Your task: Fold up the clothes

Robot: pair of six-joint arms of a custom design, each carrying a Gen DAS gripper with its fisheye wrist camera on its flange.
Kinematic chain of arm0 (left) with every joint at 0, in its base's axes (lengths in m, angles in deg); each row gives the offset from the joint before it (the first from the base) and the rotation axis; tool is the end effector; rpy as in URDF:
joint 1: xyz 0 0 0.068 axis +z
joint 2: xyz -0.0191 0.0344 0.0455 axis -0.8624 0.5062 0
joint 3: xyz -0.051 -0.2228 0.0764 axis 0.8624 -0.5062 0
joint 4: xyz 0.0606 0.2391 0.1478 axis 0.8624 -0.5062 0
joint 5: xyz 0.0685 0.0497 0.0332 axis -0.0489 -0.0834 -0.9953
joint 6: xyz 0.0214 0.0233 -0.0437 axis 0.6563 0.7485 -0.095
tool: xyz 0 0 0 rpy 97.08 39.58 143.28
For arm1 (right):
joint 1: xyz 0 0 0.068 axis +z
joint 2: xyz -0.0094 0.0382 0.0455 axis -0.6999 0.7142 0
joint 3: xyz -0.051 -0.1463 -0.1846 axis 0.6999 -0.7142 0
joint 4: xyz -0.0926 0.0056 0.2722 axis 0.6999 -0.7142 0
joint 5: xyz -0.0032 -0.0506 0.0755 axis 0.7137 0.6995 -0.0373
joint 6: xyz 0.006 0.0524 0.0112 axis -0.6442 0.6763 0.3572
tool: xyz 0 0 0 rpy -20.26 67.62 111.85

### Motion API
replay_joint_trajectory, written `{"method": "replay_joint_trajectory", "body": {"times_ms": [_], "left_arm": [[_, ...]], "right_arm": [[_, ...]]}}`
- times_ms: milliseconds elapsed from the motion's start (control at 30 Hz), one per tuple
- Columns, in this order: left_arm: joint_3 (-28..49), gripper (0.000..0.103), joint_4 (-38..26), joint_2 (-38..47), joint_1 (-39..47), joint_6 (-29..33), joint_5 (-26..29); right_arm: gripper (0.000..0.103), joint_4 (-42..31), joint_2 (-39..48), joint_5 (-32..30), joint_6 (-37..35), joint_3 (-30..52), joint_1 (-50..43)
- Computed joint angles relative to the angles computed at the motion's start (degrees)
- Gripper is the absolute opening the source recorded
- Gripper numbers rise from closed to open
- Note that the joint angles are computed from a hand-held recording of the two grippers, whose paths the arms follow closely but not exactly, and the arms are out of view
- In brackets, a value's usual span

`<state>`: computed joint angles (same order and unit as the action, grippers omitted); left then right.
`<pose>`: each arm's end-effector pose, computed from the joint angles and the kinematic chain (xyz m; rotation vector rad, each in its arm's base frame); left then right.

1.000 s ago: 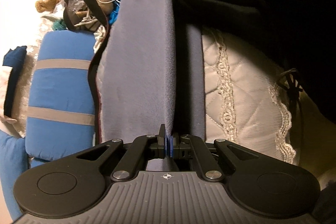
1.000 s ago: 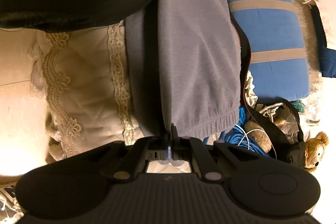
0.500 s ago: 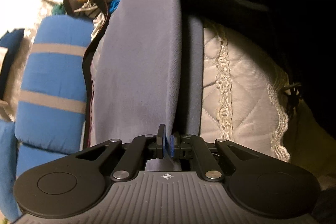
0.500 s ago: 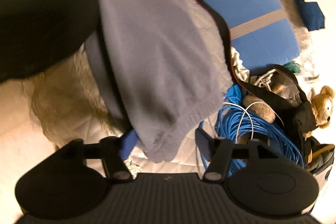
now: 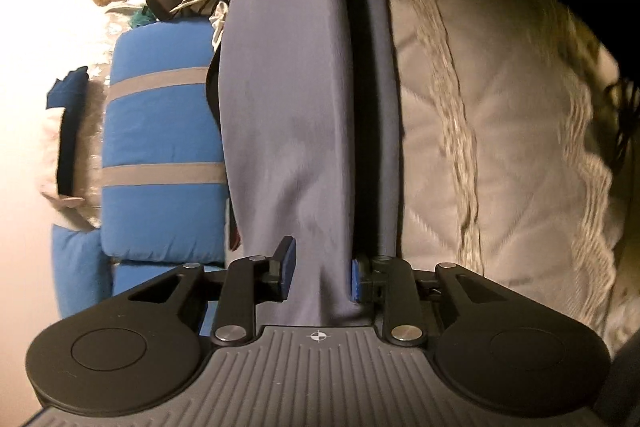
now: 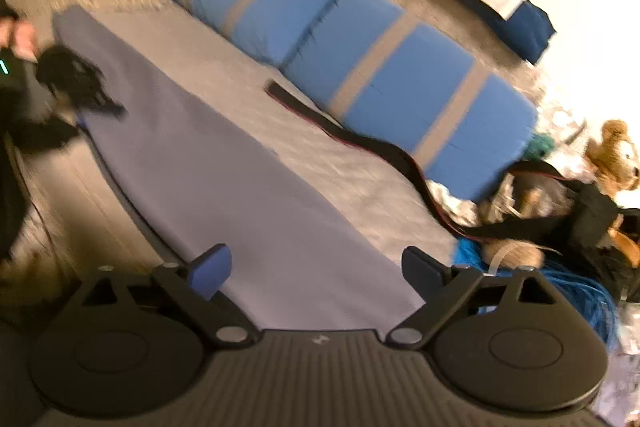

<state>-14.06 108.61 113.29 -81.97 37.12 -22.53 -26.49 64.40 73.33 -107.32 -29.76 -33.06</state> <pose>0.2333 -0.0883 -0.0392 1.6552 1.3132 0.9233 0.1590 0.0292 0.1419 -0.6782 2.0417 -0.2463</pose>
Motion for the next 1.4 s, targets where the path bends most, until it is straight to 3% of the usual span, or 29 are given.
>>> {"method": "replay_joint_trajectory", "body": {"times_ms": [33,67,133,267,367,433,500,567,633,767,867,967,1133,1300,1400], "left_arm": [[0.08,0.024,0.54,0.37,0.26,0.15,0.19],[-0.21,0.013,-0.2,-0.33,0.42,0.02,0.15],[-0.88,0.005,-3.94,-3.07,0.33,0.18,-0.41],[-1.78,0.004,-4.95,-3.84,0.51,1.56,-1.04],[-2.57,0.005,-10.96,-8.34,0.98,-1.16,-1.2],[-3.22,0.007,-18.69,-14.31,2.3,-4.02,0.24],[-3.29,0.02,-29.48,-22.51,3.3,-8.71,0.84],[-3.36,0.047,-37.19,-29.2,5.04,-12.81,1.61],[-3.42,0.059,-43.87,-35.01,6.69,-15.1,2.08],[-0.62,0.061,-66.6,-49.75,11.63,-21.19,8.6],[5.65,0.061,-80.12,-54.82,14.99,-31.75,17.58],[13.62,0.061,-83.2,-51.78,14.53,-44.61,26.33],[29.17,0.061,-81.46,-36.21,8.43,-57.78,29.77],[45.9,0.058,-84.3,-18.11,3.99,-63.85,29.82],[51.7,0.048,-85.88,-11.9,2.12,-62.88,27.55]], "right_arm": [[0.098,0.5,1.5,2.6,2.76,0.6,3.75],[0.099,1.8,3.71,4.86,5.24,1.16,6.97],[0.1,6.49,11.42,8.69,10.31,2.88,11.85],[0.102,18.07,29.82,15.73,21.21,7.08,17.8],[0.103,27.91,44.27,18.92,27.38,9.76,19.41],[0.103,33.97,53.42,20.6,31.07,11.7,19.94],[0.103,40.31,62.73,20.34,35.23,13.96,19.37],[0.103,45.59,71.33,19.99,39.65,16.65,18.67],[0.103,50.77,77.96,20.16,42.86,18.43,17.7],[0.103,59.29,88.54,19.09,46.2,21.11,15.83],[0.103,61.56,93.19,18.48,44.37,22.74,15.29],[0.103,64.6,95.23,18.8,43.22,22.7,15.4],[0.103,71.9,98.25,18.68,41.52,21.19,15.31],[0.103,74.93,98.58,16.39,40.32,19.96,14.08],[0.103,76.36,98.9,15.4,39.89,19.47,13.59]]}}
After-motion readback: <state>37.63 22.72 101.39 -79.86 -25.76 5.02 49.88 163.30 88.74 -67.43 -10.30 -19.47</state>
